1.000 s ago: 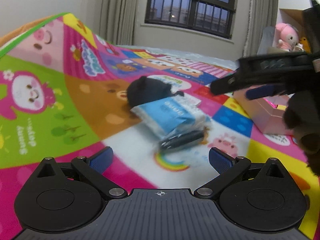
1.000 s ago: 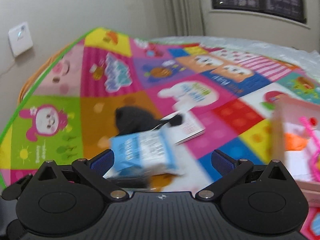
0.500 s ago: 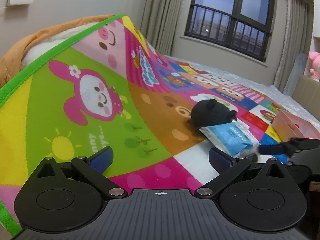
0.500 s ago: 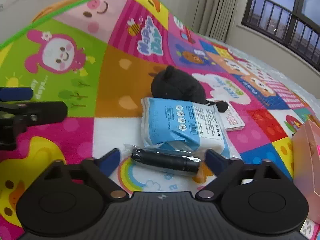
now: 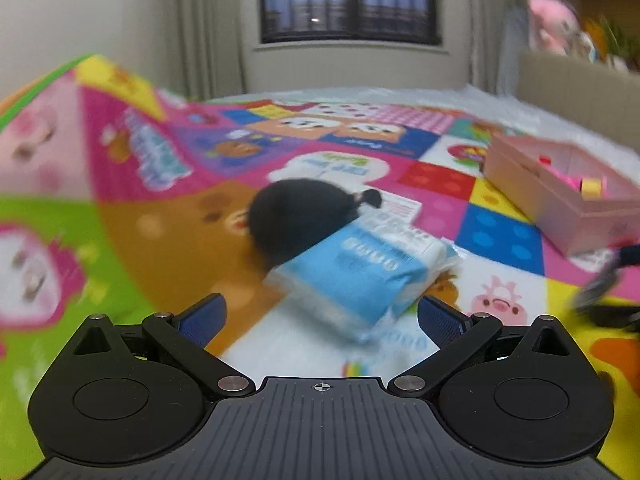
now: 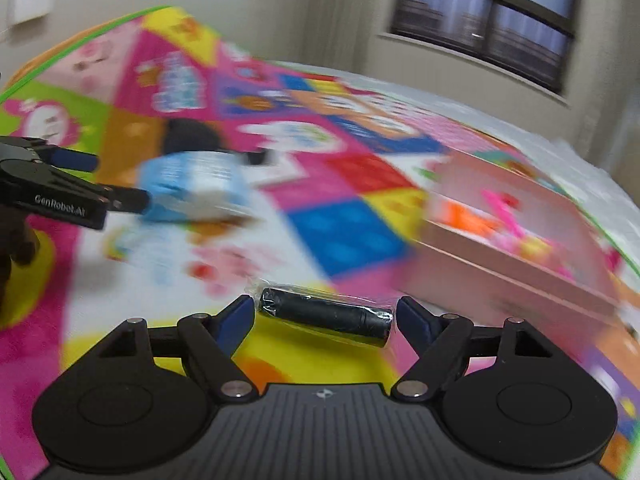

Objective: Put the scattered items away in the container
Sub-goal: 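Grasp the bagged black cylinder with the right gripper and lift it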

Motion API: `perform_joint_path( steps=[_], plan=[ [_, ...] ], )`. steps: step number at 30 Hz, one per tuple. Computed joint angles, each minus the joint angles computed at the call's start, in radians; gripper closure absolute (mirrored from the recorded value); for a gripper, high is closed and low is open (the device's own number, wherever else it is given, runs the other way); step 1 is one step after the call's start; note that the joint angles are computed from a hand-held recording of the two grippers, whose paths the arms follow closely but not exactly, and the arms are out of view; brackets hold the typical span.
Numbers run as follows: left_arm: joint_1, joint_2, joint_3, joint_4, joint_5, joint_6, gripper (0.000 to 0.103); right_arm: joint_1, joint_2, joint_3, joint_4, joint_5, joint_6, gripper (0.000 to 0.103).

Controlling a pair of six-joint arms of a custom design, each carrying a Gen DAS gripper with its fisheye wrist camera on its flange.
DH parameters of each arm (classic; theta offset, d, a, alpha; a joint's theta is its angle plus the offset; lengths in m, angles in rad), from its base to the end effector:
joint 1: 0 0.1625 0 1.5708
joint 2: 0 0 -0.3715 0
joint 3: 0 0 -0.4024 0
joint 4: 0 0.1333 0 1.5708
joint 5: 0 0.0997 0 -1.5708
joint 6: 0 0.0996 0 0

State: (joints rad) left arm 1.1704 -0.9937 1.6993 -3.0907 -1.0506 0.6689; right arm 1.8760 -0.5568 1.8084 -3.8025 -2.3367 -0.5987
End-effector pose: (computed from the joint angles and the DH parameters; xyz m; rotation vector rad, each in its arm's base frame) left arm -0.0812 -0.6609 0.2261 0.9748 2.1806 -0.9296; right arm 0.2286 -0.5118 0.0196 0.5063 -2.0664 0.9752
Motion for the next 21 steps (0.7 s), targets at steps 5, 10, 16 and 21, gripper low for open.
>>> perform_joint_path(
  steps=[5,10,16,21],
  plan=[
    [-0.010,0.110,-0.088,-0.002,0.032,0.021,0.000,-0.063,-0.091,0.133,-0.118,-0.013,0.059,0.025],
    [-0.011,0.138,-0.097,-0.033,0.028,0.027,0.000,-0.102,-0.106,0.196,-0.234,0.032,0.028,0.021],
    [-0.040,0.106,-0.039,-0.054,0.043,-0.028,0.029,-0.132,-0.104,0.227,-0.274,0.075,0.066,0.004],
    [-0.073,0.019,0.075,-0.017,-0.008,-0.085,0.039,-0.144,-0.111,0.247,-0.284,0.089,0.134,0.000]
  ],
)
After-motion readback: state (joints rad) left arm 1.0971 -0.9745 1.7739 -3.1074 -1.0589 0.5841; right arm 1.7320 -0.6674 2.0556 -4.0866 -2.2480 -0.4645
